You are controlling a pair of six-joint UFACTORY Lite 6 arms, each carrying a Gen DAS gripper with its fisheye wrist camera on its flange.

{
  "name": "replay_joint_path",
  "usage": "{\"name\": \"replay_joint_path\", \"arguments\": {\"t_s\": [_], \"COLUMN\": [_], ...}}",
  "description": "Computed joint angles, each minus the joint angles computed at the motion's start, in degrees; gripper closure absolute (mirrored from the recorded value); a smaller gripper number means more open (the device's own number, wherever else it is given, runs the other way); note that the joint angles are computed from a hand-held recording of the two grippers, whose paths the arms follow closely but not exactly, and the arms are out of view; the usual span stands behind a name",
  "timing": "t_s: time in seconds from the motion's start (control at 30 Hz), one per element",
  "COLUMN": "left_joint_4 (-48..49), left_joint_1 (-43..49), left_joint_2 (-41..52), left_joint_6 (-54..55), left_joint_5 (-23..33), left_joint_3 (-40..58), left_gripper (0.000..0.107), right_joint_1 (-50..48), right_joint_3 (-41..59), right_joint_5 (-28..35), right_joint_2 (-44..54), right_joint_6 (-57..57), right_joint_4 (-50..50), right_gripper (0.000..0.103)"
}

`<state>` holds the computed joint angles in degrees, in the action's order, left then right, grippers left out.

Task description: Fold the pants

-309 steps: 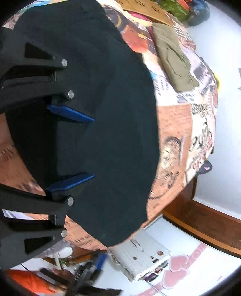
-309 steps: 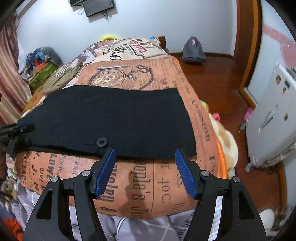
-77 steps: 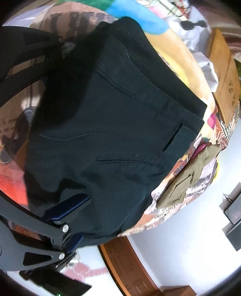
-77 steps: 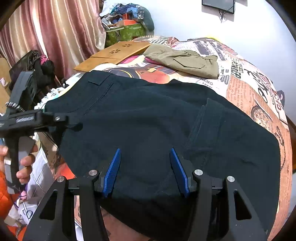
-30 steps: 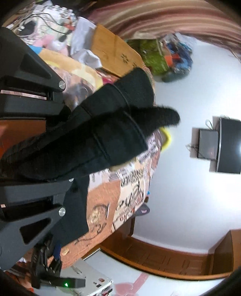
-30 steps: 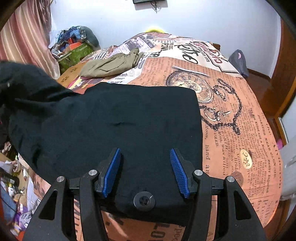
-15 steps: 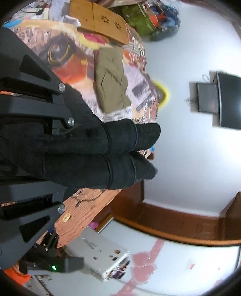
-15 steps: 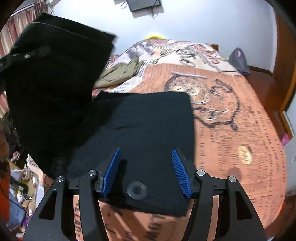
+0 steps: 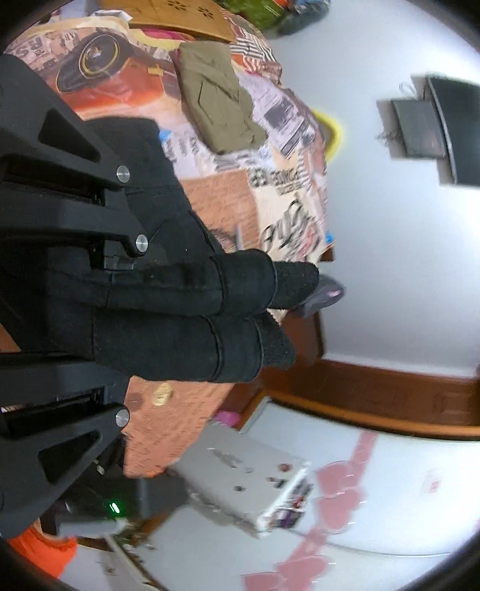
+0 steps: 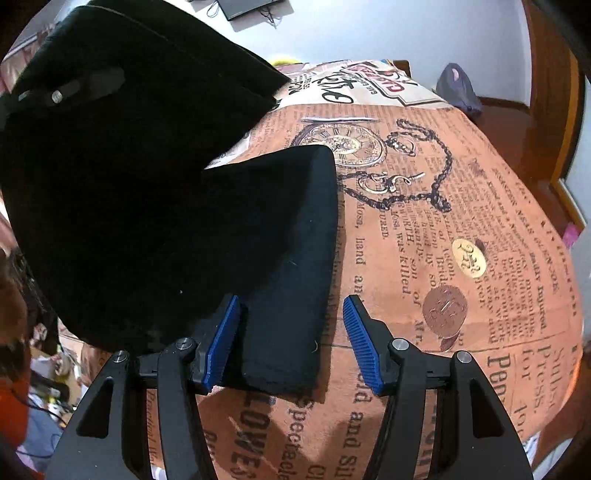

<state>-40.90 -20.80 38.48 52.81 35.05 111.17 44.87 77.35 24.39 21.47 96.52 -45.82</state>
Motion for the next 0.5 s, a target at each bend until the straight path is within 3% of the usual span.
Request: {"name": "replay_joint_path", "arguments": {"t_s": [0.2, 0.33, 0.5], "left_joint_4": [3.05, 6.38, 6.76], "left_joint_1": [-2.57, -2.78, -3.42], "left_joint_2": [3.48, 7.04, 4.47], "left_joint_6": [-1.6, -5.47, -4.7], "left_joint_5": [0.92, 5.12, 2.62], "left_joint_3": [-1.71, -0.29, -5.41], "left_gripper": [0.091, 0.084, 0.075], "right_joint_1": [1.67, 2.79, 4.44], "right_joint_3": [-2.93, -6.24, -8.15], "right_joint_5": [3.42, 6.44, 11.35], "right_joint_2": [-4.17, -8.09, -10.24], "right_joint_6": [2.29, 2.88, 2.11], "right_joint_4": [-1.92, -1.94, -1.19], "right_gripper": [0.047, 0.047, 0.047]}}
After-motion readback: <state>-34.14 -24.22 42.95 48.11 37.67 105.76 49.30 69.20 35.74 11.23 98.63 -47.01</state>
